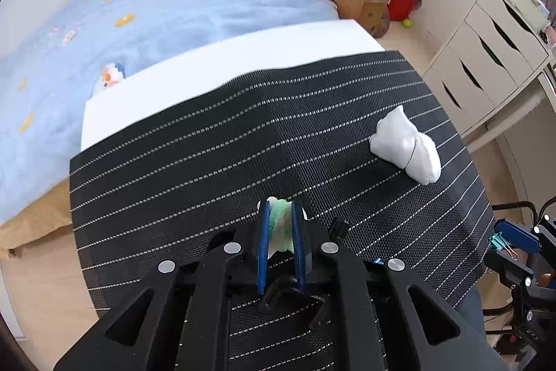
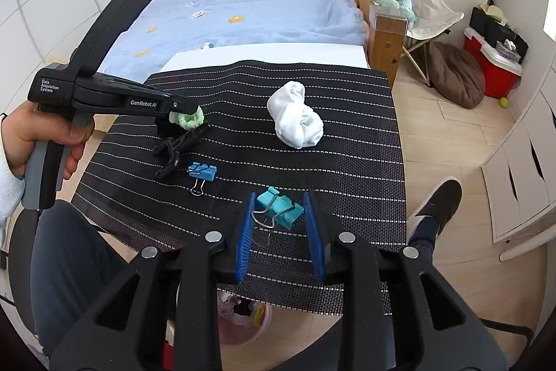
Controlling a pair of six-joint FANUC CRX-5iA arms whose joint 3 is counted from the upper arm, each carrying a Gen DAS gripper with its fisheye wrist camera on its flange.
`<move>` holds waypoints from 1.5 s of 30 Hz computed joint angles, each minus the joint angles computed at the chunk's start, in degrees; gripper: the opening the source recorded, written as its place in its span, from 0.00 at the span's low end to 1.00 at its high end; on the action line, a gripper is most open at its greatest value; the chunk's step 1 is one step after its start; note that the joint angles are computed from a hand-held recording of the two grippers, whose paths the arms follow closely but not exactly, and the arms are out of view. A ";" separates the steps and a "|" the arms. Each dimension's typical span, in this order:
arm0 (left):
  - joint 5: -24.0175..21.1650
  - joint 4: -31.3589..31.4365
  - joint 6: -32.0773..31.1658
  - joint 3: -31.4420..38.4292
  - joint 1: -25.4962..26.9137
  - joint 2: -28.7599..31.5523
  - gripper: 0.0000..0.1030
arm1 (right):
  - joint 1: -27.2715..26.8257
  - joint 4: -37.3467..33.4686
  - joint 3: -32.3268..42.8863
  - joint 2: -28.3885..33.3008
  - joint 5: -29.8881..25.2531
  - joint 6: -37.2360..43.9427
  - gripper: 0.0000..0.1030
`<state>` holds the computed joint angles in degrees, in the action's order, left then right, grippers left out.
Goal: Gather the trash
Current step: 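Grasp the green fuzzy scrunchie with the left tool while the right tool holds the teal clip, then carry the green scrunchie over the pink bin and open the left tool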
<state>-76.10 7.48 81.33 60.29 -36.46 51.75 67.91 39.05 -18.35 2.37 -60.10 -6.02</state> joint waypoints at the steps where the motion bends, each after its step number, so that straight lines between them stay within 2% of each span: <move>1: 1.09 0.05 -0.22 -1.30 0.03 -0.83 0.12 | -0.01 0.03 0.08 -0.01 -0.03 0.11 0.27; 13: 15.44 0.35 -5.06 -20.62 0.31 -13.90 0.12 | 0.88 1.27 1.85 0.10 -1.55 1.84 0.27; 20: 25.58 5.29 -11.70 -35.58 0.74 -23.94 0.12 | 2.45 3.18 2.80 -0.29 -3.08 2.65 0.27; 28: 34.35 12.41 -18.75 -49.79 1.01 -33.06 0.12 | 4.61 5.14 3.77 -0.45 -4.04 3.89 0.27; 33: 37.34 16.08 -22.47 -56.02 1.12 -37.17 0.12 | 6.02 6.21 3.82 -0.81 -4.00 3.76 0.27; 39: 38.70 21.43 -27.48 -62.78 1.43 -40.72 0.12 | 8.07 6.55 3.63 -1.02 -3.05 3.48 0.27; 45: 39.35 24.25 -30.34 -68.50 0.99 -43.49 0.12 | 9.93 6.97 3.20 -1.00 -2.44 2.09 0.27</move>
<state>-36.75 31.73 50.99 -8.21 -35.46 8.25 77.84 46.02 -15.15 1.36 -62.54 -3.93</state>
